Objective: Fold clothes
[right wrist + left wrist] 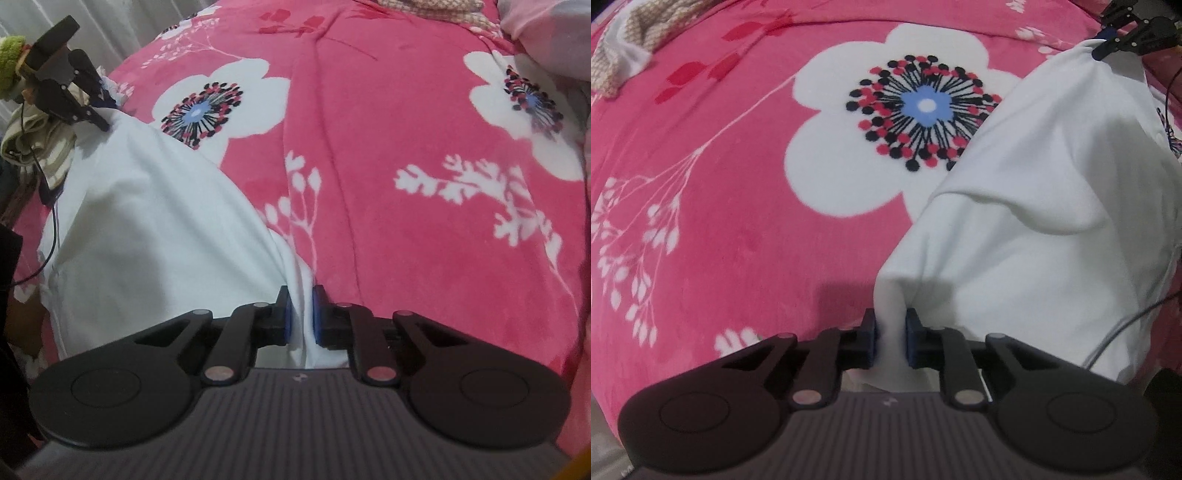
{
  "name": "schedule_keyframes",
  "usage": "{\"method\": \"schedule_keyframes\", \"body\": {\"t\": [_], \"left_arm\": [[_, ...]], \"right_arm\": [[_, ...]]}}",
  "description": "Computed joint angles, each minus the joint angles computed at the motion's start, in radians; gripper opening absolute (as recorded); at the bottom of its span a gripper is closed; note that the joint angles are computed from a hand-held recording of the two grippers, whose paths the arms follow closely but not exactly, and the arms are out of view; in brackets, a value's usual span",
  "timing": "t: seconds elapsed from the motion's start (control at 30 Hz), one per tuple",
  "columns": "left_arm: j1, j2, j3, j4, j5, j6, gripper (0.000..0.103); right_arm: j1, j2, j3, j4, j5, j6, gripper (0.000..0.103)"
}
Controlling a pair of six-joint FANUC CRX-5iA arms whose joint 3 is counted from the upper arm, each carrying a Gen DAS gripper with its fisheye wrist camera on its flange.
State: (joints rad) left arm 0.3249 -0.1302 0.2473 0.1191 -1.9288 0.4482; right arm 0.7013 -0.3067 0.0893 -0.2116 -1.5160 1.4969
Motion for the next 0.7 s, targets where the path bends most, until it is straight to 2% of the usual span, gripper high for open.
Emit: {"method": "schedule_keyframes", "body": {"t": [0.17, 0.23, 0.27, 0.33, 0.47, 0.53, 0.6, 0.7], "left_arm": [[0.007, 0.006, 0.022, -0.013, -0.027, 0.008, 0.017], [-0.015, 0.012, 0.028, -0.034, -0.016, 0.039, 0.026], [-0.027, 0.007, 0.031, -0.045, 0.000, 0.052, 0.035], [-0.047, -0.004, 0.043, -0.066, 0.033, 0.077, 0.043], [-0.026, -0.039, 0.089, -0.032, 0.069, 0.127, 0.046], [0.023, -0.070, 0.106, 0.036, 0.088, 0.168, 0.047], [0.096, -0.104, 0.119, 0.134, 0.103, 0.215, 0.049], [0.298, -0.185, 0.087, 0.369, 0.075, 0.238, 0.054]], "right_arm": [[0.029, -0.002, -0.023, 0.047, 0.022, -0.015, 0.009], [0.042, -0.006, -0.037, 0.064, 0.034, -0.041, 0.011], [0.051, -0.011, -0.042, 0.076, 0.041, -0.060, 0.012], [0.073, -0.024, -0.049, 0.107, 0.052, -0.101, 0.020], [0.147, -0.097, -0.076, 0.220, 0.099, -0.231, 0.032], [0.188, -0.147, -0.099, 0.278, 0.152, -0.324, 0.040], [0.232, -0.195, -0.127, 0.327, 0.224, -0.440, 0.041], [0.323, -0.225, -0.148, 0.407, 0.288, -0.552, 0.042]]}}
